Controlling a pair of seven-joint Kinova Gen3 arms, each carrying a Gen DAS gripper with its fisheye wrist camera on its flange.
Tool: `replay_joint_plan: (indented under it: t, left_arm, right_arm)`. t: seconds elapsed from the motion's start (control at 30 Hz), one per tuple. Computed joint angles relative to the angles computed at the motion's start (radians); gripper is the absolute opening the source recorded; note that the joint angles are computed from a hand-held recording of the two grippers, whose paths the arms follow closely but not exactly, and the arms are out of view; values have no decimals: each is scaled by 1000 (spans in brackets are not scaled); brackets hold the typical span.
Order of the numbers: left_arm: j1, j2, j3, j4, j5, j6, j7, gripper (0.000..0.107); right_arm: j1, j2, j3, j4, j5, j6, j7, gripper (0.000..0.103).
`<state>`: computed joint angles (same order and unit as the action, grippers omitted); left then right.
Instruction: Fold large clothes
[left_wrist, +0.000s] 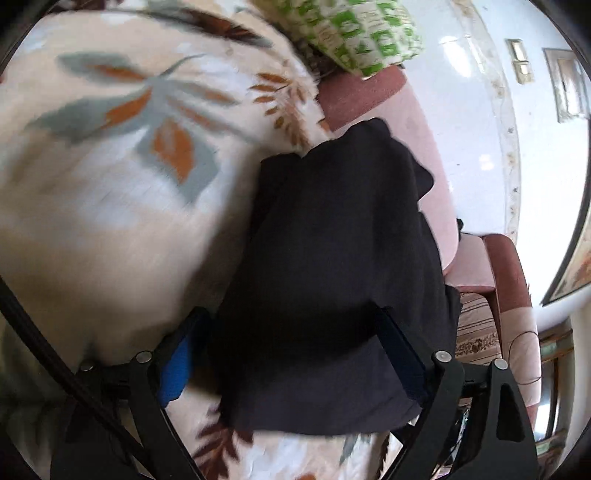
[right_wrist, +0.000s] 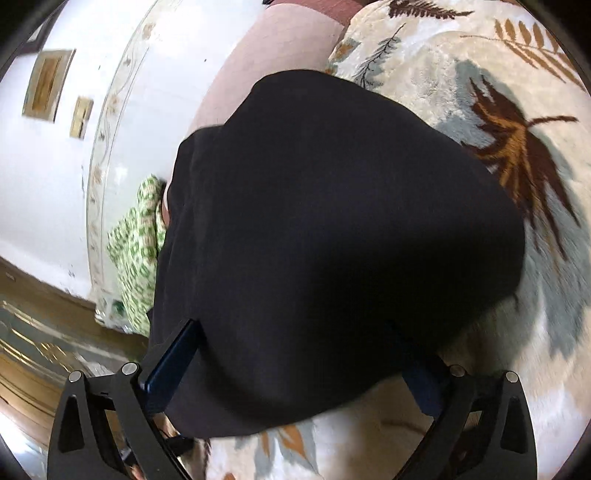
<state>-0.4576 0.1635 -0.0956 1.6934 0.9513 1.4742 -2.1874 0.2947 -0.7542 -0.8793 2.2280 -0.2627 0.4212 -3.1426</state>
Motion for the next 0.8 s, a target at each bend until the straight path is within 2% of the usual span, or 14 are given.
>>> replay_joint_plan:
  t: [0.07,0.17,0.2,0.23,0.27,0.3,0.37,0.43,0.53,0.63,0.7,0.8]
  left_arm:
    - [3,-8,43,13,6,-39,-60,95]
    - [55,-43,26,25,-15,-45,-51,95]
    - [71,-63,30,20,-38,-60,-41,93]
    - [105,-87,29,5,-75,-91,-26,81]
    - [126,-118,25,0,-101,-105,-15,68]
    - [128,-147,26,-5,-112,-104,-7,61]
    - [137,-169,1,-21,-110,-79,-11,44]
    - [133,-177,-26,-40,-98,-26,-18,41]
    - [134,-214,-48,-52,-133,14,-25,41]
    - [124,-246,-84,-58,-172,68,-51,41]
    - [125,-256,-93,-51,-203,70,-44,48]
    - [136,-287,-92,-38,-268,22,-27,50]
  right_arm:
    - [18,7,-7,14,1,-29,-1,103]
    - [47,40,-21,0,23,-23,12,103]
    - [48,58,-21,-10,31,-12,20,103]
    - [58,64,-24,-30,38,15,22,99]
    - [63,60,-28,-40,45,32,19,85]
    - [62,54,-23,-60,54,60,22,71]
    - [52,38,-3,-92,63,98,31,56]
    - [36,3,25,-118,65,124,33,50]
    - [16,-40,54,-154,62,164,27,48]
    - [-15,-71,66,-204,53,254,46,47]
    - [-45,-88,72,-222,29,316,49,48]
    - [-89,-61,100,-199,-10,354,41,68]
